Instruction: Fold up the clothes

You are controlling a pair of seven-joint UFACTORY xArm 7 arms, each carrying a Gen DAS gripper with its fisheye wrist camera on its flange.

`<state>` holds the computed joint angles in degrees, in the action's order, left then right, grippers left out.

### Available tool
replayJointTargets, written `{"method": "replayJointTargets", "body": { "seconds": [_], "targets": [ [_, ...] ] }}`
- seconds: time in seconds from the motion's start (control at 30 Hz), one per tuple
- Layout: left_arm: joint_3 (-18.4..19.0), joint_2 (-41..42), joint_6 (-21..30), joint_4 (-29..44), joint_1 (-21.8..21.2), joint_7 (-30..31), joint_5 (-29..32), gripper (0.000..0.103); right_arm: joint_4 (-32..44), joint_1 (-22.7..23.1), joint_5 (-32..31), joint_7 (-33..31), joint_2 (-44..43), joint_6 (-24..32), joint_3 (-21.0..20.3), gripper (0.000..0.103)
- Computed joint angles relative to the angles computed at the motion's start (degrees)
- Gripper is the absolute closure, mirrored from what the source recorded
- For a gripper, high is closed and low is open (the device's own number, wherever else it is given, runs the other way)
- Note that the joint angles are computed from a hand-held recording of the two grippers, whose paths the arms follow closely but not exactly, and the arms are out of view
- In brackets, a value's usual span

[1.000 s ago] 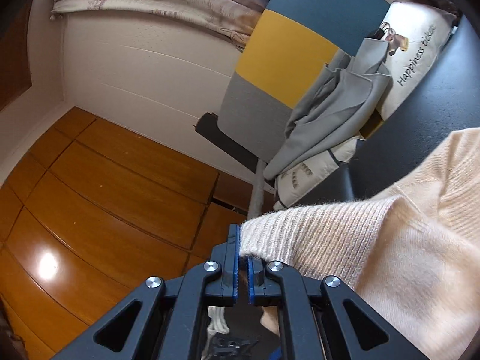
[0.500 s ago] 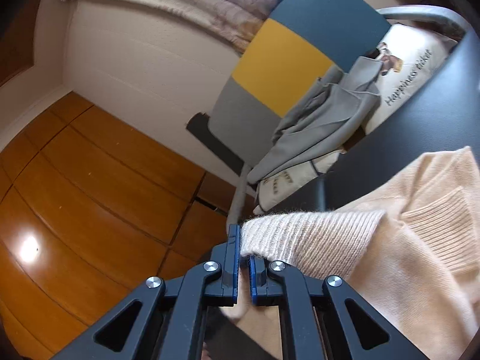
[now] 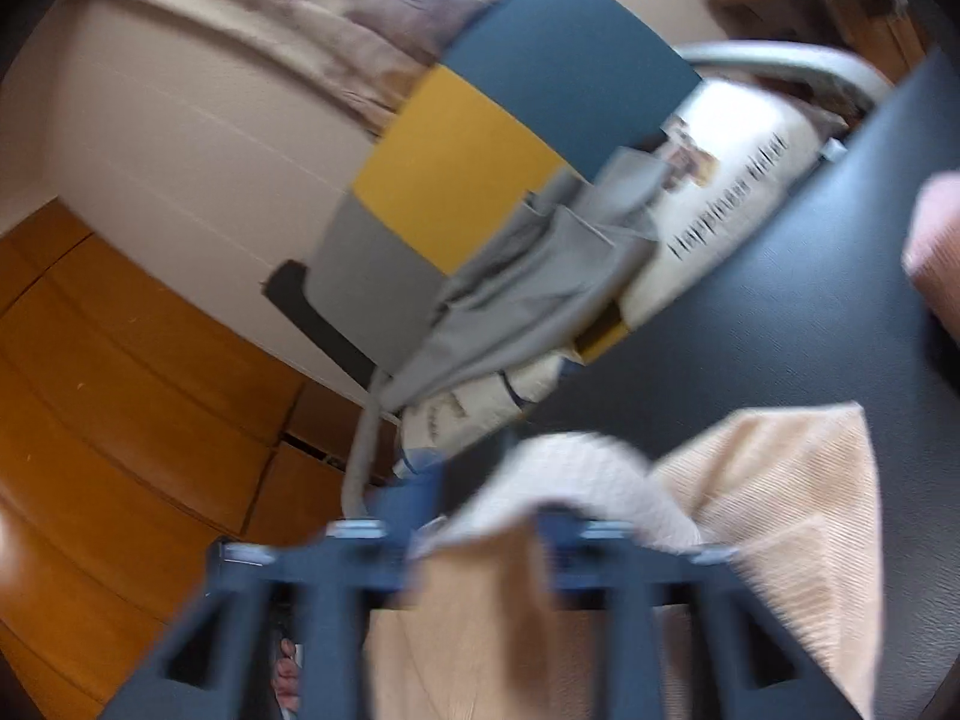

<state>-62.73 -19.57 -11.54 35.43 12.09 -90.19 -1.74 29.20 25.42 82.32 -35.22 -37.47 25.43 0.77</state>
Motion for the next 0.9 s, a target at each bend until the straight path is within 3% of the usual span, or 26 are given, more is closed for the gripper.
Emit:
{"method": "replayJointTargets", "body": {
  "seconds": [0.03, 0.13, 0.27, 0.4, 0.43, 0.47, 0.53, 0.63, 0.83, 0.9],
  "targets": [
    [2.69, -1.84, 0.42, -2.29, -3.45, -0.23, -0.45, 0.076, -0.91, -0.6, -1.53, 0.55, -0.77, 1.87, -1.33, 0.023],
    [8.67, -7.06, 1.65, -8.54, -11.89, -0.99, -0.8, 0.074, -4.45, -2.7, -6.35, 0.52, -4.44, 8.83, -6.16, 0.022],
    [12.69, -10.27, 5.86, -11.74, -19.27, 0.97, 2.62, 0.074, -9.83, -6.58, -14.11, 2.33, -11.57, 15.94, -9.91, 0.016],
    [18.49, -7.98, 8.5, -11.72, -26.59, 4.62, 6.78, 0.074, -12.15, -8.93, -24.32, 4.49, -15.6, 20.0, -8.39, 0.016],
    [19.23, -7.89, 9.9, -11.25, -27.48, 5.39, 7.59, 0.074, -12.51, -9.11, -26.94, 5.07, -16.35, 20.5, -7.67, 0.023],
    [19.88, -7.83, 11.16, -10.81, -28.26, 6.04, 8.42, 0.074, -12.46, -8.77, -29.03, 5.39, -15.99, 20.51, -6.99, 0.043],
    [19.85, -8.57, 11.23, -10.71, -27.97, 5.89, 9.73, 0.074, -12.29, -8.12, -32.94, 6.51, -14.71, 18.86, -4.57, 0.065],
    [21.2, -9.14, 10.25, -10.89, -28.52, 6.43, 10.61, 0.072, -12.11, -5.43, -34.24, 6.14, -11.11, 13.51, -4.55, 0.066],
    [28.06, -4.0, 10.65, -8.51, -33.73, 13.52, 11.68, 0.064, -10.57, -2.21, -38.08, 4.04, -4.69, 12.58, -6.22, 0.065],
    [29.26, -2.33, 11.85, -7.15, -34.68, 15.72, 11.94, 0.063, -10.9, -0.72, -36.11, 0.46, -4.47, 13.37, -9.51, 0.061]
  ]
}}
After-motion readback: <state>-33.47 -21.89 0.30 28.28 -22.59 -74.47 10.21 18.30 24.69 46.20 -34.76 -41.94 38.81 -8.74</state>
